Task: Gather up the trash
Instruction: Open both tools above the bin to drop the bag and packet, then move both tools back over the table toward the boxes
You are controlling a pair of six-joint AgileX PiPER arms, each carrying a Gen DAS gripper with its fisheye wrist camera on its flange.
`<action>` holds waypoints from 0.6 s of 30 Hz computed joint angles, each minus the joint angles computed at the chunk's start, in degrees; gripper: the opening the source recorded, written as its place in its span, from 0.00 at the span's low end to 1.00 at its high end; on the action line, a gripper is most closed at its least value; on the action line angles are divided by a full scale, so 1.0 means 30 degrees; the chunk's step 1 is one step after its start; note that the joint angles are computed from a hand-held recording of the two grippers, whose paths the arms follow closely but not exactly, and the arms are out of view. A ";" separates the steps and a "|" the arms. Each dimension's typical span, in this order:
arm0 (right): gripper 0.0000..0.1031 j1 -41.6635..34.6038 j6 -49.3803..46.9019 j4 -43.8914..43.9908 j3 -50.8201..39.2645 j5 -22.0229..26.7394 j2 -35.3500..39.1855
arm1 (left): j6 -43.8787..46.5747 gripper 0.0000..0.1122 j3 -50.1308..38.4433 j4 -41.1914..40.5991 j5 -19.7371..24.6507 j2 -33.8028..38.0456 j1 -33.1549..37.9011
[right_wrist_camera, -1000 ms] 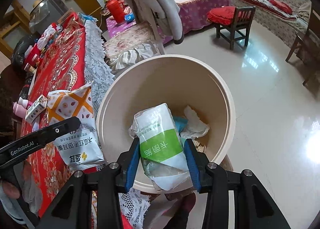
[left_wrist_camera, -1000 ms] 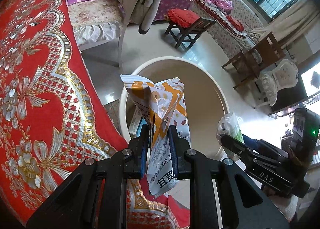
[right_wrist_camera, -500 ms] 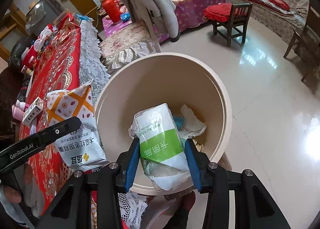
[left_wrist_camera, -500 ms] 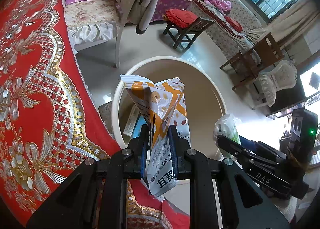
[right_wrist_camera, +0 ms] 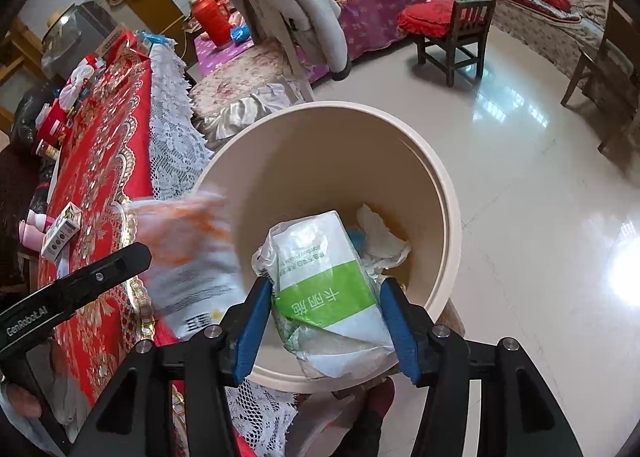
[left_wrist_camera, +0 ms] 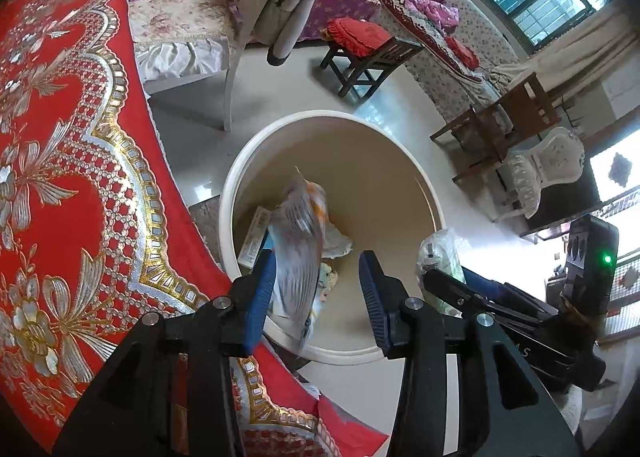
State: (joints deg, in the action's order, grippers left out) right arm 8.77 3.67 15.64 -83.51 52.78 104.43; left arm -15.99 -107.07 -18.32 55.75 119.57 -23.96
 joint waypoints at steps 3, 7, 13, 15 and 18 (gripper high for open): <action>0.57 0.0010 -0.0013 0.0053 0.0032 -0.0032 -0.0004 | -0.0023 0.37 0.0465 0.0067 -0.0219 -0.0308 -0.0004; 0.62 0.0088 0.0123 0.0185 0.0079 -0.0110 -0.0030 | -0.0070 0.37 0.0955 0.0145 -0.0457 -0.0684 0.0029; 0.62 0.0351 0.0273 0.0161 -0.0206 -0.0011 0.0115 | -0.0298 0.37 0.1398 0.0527 -0.0632 -0.1178 0.0174; 0.62 0.0495 0.0289 0.0152 -0.0316 0.0064 0.0165 | -0.0387 0.37 0.1563 0.0623 -0.0647 -0.1360 0.0230; 0.62 0.0771 0.0380 0.0036 -0.0517 0.0151 0.0268 | -0.0570 0.37 0.2046 0.0935 -0.0795 -0.1770 0.0265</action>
State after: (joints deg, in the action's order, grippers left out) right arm 11.09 4.81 15.75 -85.06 53.23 105.24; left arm -17.70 -100.93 -15.52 53.36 114.25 -23.16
